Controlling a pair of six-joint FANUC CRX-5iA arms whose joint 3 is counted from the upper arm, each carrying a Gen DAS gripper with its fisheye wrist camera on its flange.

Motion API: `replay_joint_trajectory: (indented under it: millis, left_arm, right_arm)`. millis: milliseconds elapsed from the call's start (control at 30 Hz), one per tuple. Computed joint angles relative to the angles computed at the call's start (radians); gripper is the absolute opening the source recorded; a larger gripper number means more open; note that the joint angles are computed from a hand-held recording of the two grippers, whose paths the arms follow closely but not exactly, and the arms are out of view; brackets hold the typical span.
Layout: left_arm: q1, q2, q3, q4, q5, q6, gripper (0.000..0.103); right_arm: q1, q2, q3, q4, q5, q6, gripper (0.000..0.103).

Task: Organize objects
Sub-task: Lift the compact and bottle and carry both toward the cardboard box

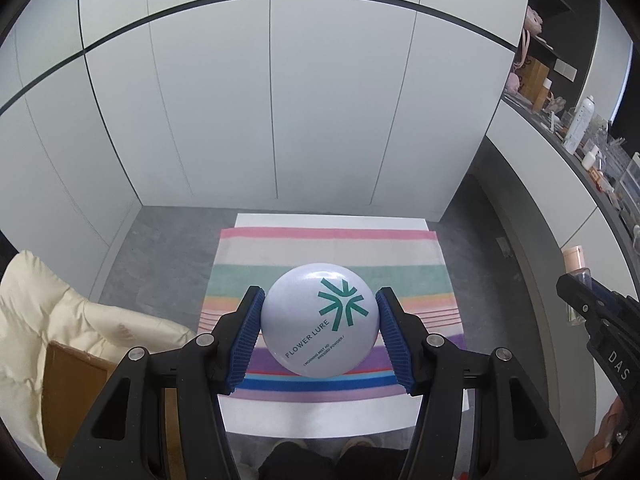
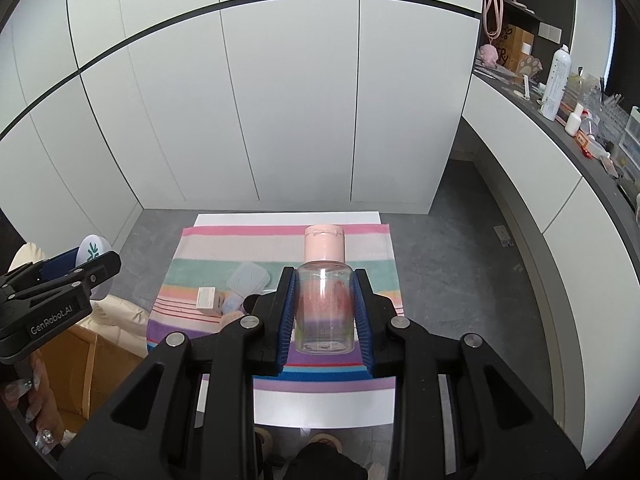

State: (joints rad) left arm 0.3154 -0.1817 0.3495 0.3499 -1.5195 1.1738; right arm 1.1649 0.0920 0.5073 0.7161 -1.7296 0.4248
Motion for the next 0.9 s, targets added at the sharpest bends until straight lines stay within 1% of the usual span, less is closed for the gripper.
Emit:
replay_joint_trajectory:
  millis: [100, 267, 333, 467, 600, 633, 700, 733, 767, 900]
  left_arm:
    - [0.029, -0.028, -0.021, 0.012, -0.019, -0.025, 0.058]
    - [0.098, -0.097, -0.076, 0.040, -0.060, -0.108, 0.058]
    - [0.135, -0.130, -0.105, 0.047, -0.082, -0.149, 0.058]
    - [0.249, -0.189, -0.165, 0.110, -0.154, -0.248, 0.058]
    - [0.403, -0.261, -0.230, 0.194, -0.221, -0.370, 0.058]
    - [0.420, -0.276, -0.240, 0.202, -0.224, -0.391, 0.058]
    - [0.518, -0.334, -0.286, 0.240, -0.260, -0.503, 0.058]
    - [0.560, -0.351, -0.302, 0.258, -0.285, -0.547, 0.058]
    - [0.631, -0.374, -0.323, 0.282, -0.332, -0.614, 0.058]
    - [0.864, -0.440, -0.381, 0.339, -0.472, -0.814, 0.058]
  right_arm:
    - [0.030, -0.008, -0.011, 0.014, -0.024, -0.021, 0.028]
    - [0.098, -0.032, -0.043, 0.025, -0.065, -0.079, 0.028]
    - [0.128, -0.042, -0.060, 0.029, -0.082, -0.111, 0.028]
    - [0.201, -0.064, -0.102, 0.035, -0.115, -0.181, 0.028]
    - [0.266, -0.082, -0.133, 0.028, -0.130, -0.240, 0.028]
    - [0.279, -0.085, -0.137, 0.027, -0.134, -0.252, 0.028]
    - [0.314, -0.092, -0.150, 0.028, -0.143, -0.291, 0.028]
    - [0.332, -0.094, -0.154, 0.029, -0.152, -0.307, 0.028]
    - [0.353, -0.095, -0.160, 0.031, -0.161, -0.323, 0.028]
    - [0.427, -0.114, -0.191, 0.012, -0.177, -0.402, 0.028]
